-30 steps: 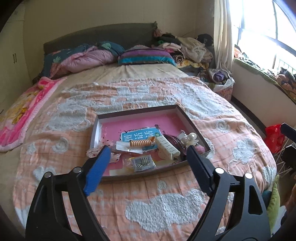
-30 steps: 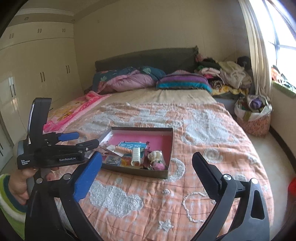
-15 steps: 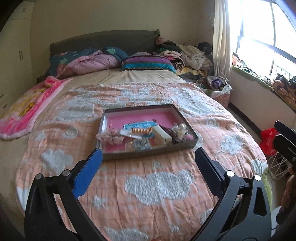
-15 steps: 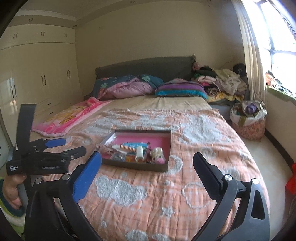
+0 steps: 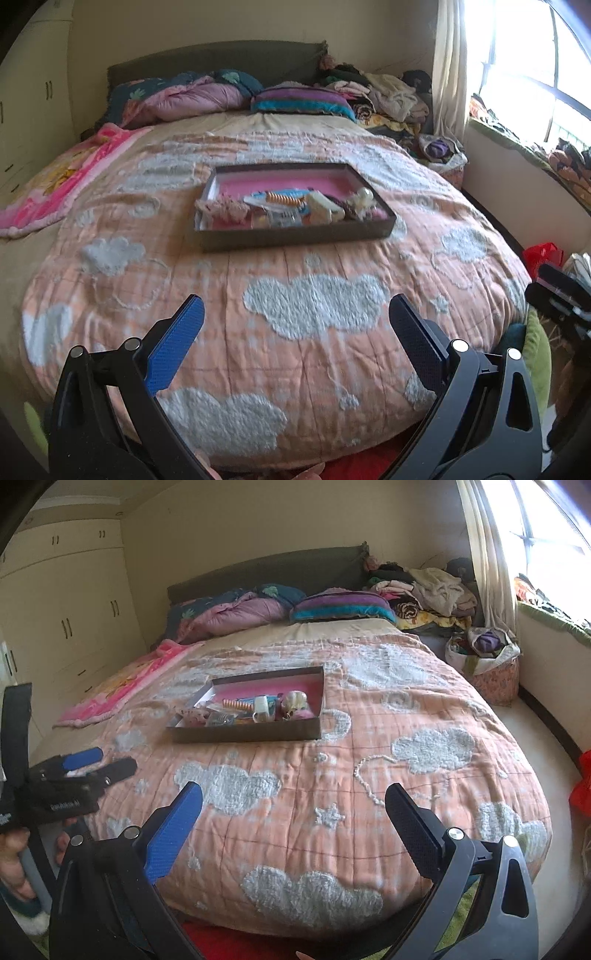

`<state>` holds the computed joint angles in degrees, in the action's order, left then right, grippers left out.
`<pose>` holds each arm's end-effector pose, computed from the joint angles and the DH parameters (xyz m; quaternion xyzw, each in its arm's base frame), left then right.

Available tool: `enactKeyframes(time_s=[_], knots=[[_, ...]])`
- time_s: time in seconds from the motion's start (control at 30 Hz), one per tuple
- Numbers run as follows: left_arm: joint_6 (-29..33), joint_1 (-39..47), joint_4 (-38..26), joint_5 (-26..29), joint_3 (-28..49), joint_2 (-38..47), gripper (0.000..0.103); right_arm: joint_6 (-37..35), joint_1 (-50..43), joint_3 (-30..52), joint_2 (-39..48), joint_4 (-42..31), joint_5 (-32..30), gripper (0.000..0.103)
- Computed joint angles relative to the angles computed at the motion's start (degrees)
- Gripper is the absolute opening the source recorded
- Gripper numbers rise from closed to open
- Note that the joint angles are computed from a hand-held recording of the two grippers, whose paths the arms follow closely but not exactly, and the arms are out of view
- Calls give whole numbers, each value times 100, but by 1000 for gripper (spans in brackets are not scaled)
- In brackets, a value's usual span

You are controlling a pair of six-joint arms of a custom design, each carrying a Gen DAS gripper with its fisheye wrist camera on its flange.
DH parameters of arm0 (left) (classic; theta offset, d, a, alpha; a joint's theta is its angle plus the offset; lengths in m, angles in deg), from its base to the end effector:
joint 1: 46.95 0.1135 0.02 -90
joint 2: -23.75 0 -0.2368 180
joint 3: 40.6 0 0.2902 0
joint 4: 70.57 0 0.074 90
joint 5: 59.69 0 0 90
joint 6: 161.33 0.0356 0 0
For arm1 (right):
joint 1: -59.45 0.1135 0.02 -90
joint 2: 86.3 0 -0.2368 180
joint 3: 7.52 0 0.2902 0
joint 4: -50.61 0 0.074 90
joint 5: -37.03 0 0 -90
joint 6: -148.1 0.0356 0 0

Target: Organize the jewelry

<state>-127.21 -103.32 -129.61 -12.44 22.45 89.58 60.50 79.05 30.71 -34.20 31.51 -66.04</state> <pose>0.1642 -0.2033 0.2272 -0.0849 0.9036 0.0088 0.4199 0.2304 0.0906 0.1716 -0.1843 0.8550 0.1887 0.4465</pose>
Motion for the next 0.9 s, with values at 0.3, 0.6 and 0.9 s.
enactKeyframes(time_s=[0.3,0.6,0.9], knots=[[131,-118,275,198,73,367,94,-166,117,-106,-153,-68,-111,99],[-17,-175,119,114,116,351,94,-262,103,-85,-245,-154,-160,99],[-214,-186,-128,47,142,283,94,-250,61,-45,-201,-222,-217,99]])
